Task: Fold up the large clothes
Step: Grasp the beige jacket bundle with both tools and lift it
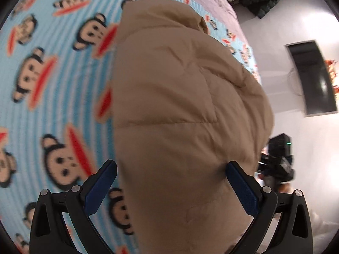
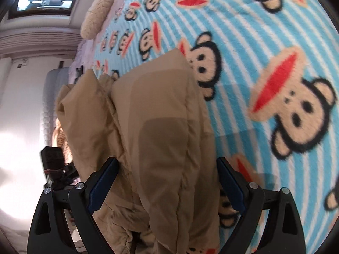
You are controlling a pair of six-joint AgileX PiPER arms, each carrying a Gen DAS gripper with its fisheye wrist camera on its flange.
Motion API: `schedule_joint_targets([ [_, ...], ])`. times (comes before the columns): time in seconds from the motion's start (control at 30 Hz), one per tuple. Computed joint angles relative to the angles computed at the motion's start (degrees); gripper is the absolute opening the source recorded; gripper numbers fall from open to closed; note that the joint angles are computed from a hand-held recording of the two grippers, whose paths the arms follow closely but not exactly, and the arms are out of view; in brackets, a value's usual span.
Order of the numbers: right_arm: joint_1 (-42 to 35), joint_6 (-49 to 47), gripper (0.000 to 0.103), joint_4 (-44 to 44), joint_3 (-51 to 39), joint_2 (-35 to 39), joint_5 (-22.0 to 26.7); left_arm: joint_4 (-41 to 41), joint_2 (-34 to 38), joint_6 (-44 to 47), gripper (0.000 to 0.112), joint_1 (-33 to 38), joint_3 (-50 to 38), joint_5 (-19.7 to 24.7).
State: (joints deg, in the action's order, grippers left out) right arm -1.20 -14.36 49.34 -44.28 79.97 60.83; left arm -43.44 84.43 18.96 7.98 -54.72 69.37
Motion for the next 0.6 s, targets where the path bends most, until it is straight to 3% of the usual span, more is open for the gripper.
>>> schedule_joint_targets([
  [0.1,0.07,-3.03,0.103,2.21,-0.61,2.48,0.89,-2.52,2.03,2.91,0.103,-0.10,1.13,-0.87],
  [0.33,3.21,-8.11,0.103,4.85,-3.77,10.53,0.69,-7.41,6.77,6.69,0.103,0.34,2.41,-2.57],
  [0.6,5.32,-3.00,0.103,5.61,-6.74,15.58,-0.30,-10.67,9.04,4.73,0.103,-3.33,3.47,-5.96],
])
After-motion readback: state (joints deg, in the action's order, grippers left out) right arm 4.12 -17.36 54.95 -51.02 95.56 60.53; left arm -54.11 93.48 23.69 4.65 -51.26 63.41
